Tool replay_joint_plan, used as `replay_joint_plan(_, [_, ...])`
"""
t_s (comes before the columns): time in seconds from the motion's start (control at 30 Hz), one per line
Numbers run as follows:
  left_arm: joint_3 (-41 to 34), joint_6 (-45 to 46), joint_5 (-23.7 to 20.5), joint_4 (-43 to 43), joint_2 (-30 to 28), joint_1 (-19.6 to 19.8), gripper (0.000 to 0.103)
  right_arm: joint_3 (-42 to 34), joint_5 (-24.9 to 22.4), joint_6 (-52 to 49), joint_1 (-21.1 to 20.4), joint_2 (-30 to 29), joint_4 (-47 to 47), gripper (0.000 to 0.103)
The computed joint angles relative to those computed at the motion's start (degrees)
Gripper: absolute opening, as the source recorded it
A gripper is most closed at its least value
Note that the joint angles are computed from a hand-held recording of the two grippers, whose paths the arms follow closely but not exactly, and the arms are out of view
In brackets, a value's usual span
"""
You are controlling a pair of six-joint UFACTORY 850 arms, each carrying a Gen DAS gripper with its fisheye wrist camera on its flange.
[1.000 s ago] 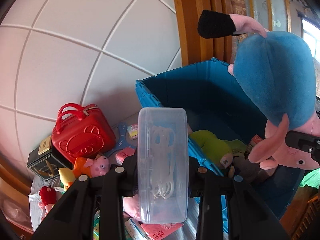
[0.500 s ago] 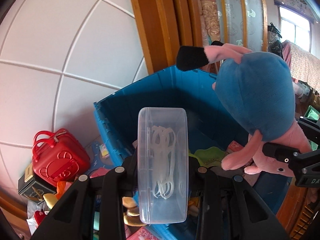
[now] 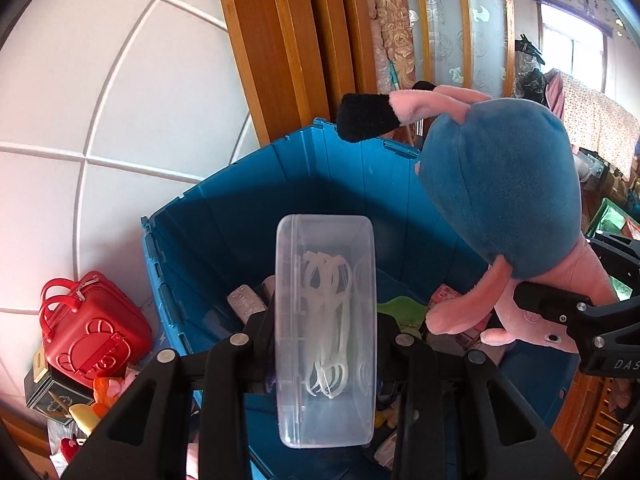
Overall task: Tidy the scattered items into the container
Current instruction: 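Lift the clear box and pig plush and carry both over the crate, then open both grippers to drop the box and pig plush into the crate, then move both grippers back from the crate toward the table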
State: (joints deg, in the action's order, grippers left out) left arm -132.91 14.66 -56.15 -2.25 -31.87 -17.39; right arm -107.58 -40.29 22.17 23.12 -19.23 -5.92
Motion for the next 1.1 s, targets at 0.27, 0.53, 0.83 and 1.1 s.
replay_joint_plan(0.27, [-2.46,-0.88,-0.58,0.38,-1.52,-0.47,0.032,-0.46,-0.34,0.17,-0.03,-0.05,-0.63,0.062])
replay_joint_plan(0.53, [-4.59,-6.99,-4.54,3.27,-2.75,-0.46,0.102,1.27,3.95,8.81,-0.55,1.17,-7.51,0.103])
replay_joint_plan(0.83, [9.78,-11.66,-0.47,5.34,6.84,2.5,0.102,0.11,1.51,8.29,2.06,1.29,-6.64,0.103])
replay_joint_plan(1.1, [21.74,-15.99,1.41,8.15,16.38,6.43,0.102,-2.42,-0.81,7.53,7.01,0.97,-5.97,0.103])
